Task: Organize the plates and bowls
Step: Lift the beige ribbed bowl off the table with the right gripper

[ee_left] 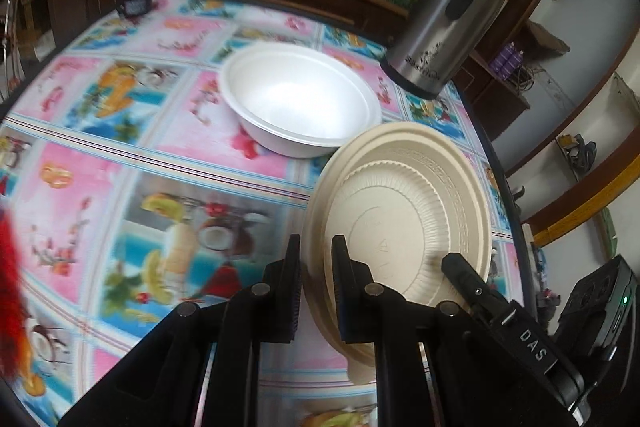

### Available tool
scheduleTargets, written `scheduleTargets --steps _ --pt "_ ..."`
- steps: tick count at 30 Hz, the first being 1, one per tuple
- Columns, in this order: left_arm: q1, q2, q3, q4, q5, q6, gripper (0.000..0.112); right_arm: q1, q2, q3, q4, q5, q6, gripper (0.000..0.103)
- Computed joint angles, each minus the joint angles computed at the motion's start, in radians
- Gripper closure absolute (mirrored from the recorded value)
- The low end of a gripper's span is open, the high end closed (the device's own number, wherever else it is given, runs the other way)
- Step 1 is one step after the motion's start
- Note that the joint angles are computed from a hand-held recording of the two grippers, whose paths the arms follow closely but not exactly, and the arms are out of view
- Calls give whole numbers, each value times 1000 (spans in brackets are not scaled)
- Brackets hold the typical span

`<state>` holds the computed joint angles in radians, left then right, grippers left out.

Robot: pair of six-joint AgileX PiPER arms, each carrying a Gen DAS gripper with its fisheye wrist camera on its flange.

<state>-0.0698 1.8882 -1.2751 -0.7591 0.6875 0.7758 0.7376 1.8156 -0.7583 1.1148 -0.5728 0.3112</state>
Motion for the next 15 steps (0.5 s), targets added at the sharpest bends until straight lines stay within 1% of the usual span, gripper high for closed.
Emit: scheduleTargets --steps 3,7,9,13,15 --pt "25 -22 30 -40 -32 71 100 6 18 -12 -9 -11 6 91" --pt "55 -34 49 -104 -64 158 100 6 33 -25 14 -4 -13 91" --pt "61 -27 46 -124 -70 186 100 4 38 -27 5 -1 -4 91" --pt "69 -17 58 -168 -91 248 100 0 48 -45 28 15 -43 91" --pt "68 0 45 -166 -88 251 100 -4 52 -55 36 30 -62 91"
